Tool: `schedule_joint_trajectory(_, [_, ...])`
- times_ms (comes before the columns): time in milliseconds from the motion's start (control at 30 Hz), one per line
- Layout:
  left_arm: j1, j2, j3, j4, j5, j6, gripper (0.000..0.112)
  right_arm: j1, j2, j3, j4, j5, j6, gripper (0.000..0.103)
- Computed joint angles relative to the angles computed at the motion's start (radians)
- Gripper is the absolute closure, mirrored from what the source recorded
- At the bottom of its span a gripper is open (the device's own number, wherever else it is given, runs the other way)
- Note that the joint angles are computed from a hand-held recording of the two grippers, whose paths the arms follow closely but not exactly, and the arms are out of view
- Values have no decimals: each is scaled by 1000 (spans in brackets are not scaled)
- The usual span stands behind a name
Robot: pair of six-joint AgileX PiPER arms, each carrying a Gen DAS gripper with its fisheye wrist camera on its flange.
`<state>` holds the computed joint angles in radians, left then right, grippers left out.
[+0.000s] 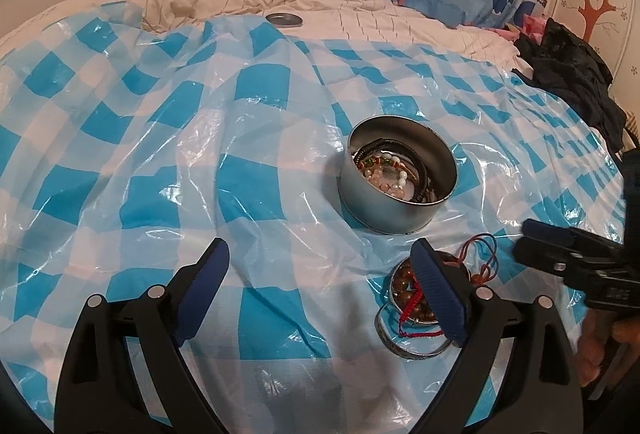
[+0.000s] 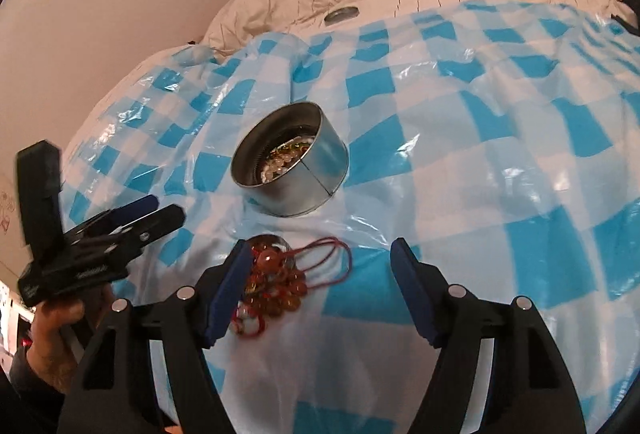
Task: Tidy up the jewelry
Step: 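Grasp a red bead cord pendant from the pile with the right gripper, then lift the red bead cord pendant with the right gripper toward the tin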
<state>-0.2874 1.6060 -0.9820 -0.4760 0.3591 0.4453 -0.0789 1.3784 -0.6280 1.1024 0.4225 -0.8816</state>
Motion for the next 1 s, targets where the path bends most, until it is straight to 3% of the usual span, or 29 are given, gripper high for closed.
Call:
schedule_joint_trajectory(133, [7,-1,0,-8,4,18,24,61,107,-49,-100,-61,131,31])
schedule_joint_trajectory(167, [9,-2,-2,-4,5,17,24,60,121,-51,-74,-59,101,38])
schedule_joint_trajectory(200, [8,-3,-3,1,5,10,24,60,120,-46,-51,-65,70,52])
schedule_joint_trajectory(233, [9,-5,-4,-1,6,11,24,44,121,-48,-26,-36,31,96])
schedule_joint_trajectory(267, [12,-7,-6,-13,9,19,24,17,123,-50,7,12,-14,100])
schedule_joint_trajectory(400, [2,-13,-2,-12,9,17,24,-88,16,16,205,123,-235,101])
schedule_joint_trajectory(533, [-24,-15,9,49,2,-23,24,-212,-107,59,276,233,-312,101])
schedule_joint_trajectory(633, [-44,-14,18,79,1,-30,24,-302,-151,69,295,311,-333,101])
schedule_joint_trajectory(733, [-60,-8,17,99,5,-34,24,-343,-163,64,273,333,-315,101])
schedule_joint_trajectory(833, [-75,-4,15,142,0,-71,24,-395,-142,59,299,423,-335,101])
schedule_joint_trajectory(967, [-82,-2,11,149,3,-69,24,-409,-140,55,296,464,-331,100])
schedule_joint_trajectory(1000, [-83,-3,13,134,5,-52,24,-399,-148,48,263,433,-303,100])
